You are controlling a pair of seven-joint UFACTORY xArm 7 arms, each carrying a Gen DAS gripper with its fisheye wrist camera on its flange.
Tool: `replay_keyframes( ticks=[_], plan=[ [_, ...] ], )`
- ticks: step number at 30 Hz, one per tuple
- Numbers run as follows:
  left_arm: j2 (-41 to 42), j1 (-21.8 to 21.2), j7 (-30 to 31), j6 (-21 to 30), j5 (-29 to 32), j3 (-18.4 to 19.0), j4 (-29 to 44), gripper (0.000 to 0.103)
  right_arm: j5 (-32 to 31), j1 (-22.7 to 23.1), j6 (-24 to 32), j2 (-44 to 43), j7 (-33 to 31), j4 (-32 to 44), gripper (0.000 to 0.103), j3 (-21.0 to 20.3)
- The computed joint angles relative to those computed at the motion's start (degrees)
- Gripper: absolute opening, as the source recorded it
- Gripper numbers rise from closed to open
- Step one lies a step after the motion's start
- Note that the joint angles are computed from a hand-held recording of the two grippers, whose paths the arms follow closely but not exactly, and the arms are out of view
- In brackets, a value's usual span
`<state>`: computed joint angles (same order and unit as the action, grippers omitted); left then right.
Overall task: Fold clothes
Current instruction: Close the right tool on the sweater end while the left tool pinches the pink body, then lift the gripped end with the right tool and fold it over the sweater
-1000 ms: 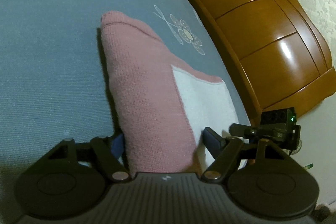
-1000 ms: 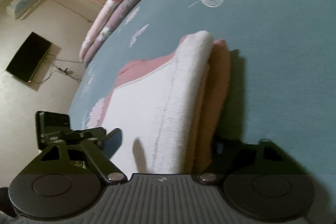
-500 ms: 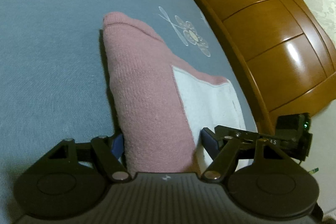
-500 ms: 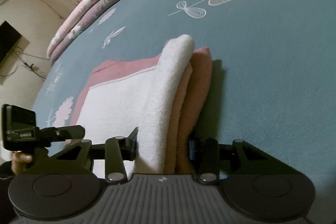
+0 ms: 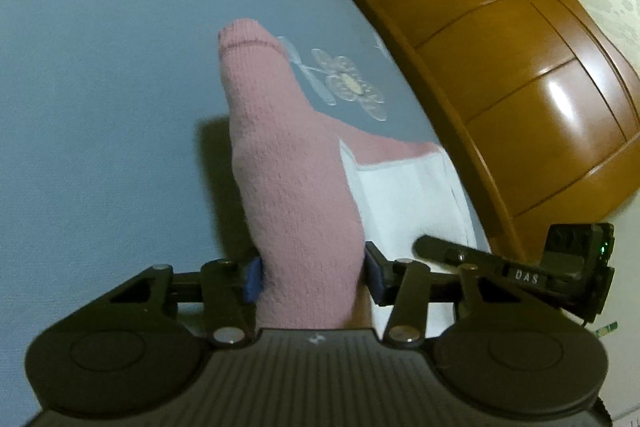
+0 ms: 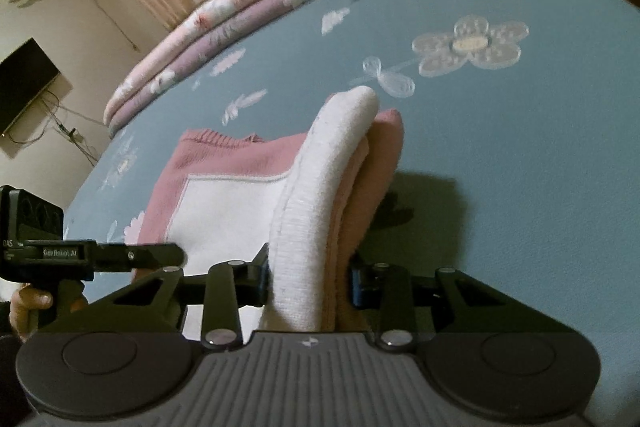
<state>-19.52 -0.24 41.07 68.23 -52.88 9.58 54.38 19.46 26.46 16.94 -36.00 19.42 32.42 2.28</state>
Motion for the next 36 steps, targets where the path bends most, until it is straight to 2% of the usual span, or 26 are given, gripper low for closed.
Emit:
replay_keyframes(
  ticks=[6,11,20,27,34,36],
  plan=[
    [2.2,-3.4,-0.8,-0.8,-2.8,-3.0,3.5,0.047,-3.7,-5.2,4.5,-3.9,-0.9,1.4,0.039,-0.8],
    [7.3,-6.9,-1.9,-3.0,-5.1,-6.8,8.2,0.046,-6.8,-10.8,9.3,-6.3,-2.5,2.8,0.039,-2.2],
    [18.1,-10.7,-3.3,-5.1,-8.2,-13.0,17.6,0.045,-9.9,-19.3,15.4,-4.1,-7.9,7.2,0.039,-6.5],
    [23.1,-11.2,-3.8,-7.3,-8.3,-16.0,21.3,0.045,-9.3,-23.0,16.8,1.8,-13.4,10.8,0.039,-8.6],
    [24.8,-10.5,-4.5,-9.1,-7.8,-17.0,20.7,0.046,-6.8,-24.8,13.2,5.9,-16.3,10.1,0.039,-9.0],
    [24.8,-10.1,-4.9,-9.0,-7.6,-16.9,20.1,0.051,-6.8,-25.9,12.2,6.8,-15.4,9.4,0.044,-8.4]
  ],
)
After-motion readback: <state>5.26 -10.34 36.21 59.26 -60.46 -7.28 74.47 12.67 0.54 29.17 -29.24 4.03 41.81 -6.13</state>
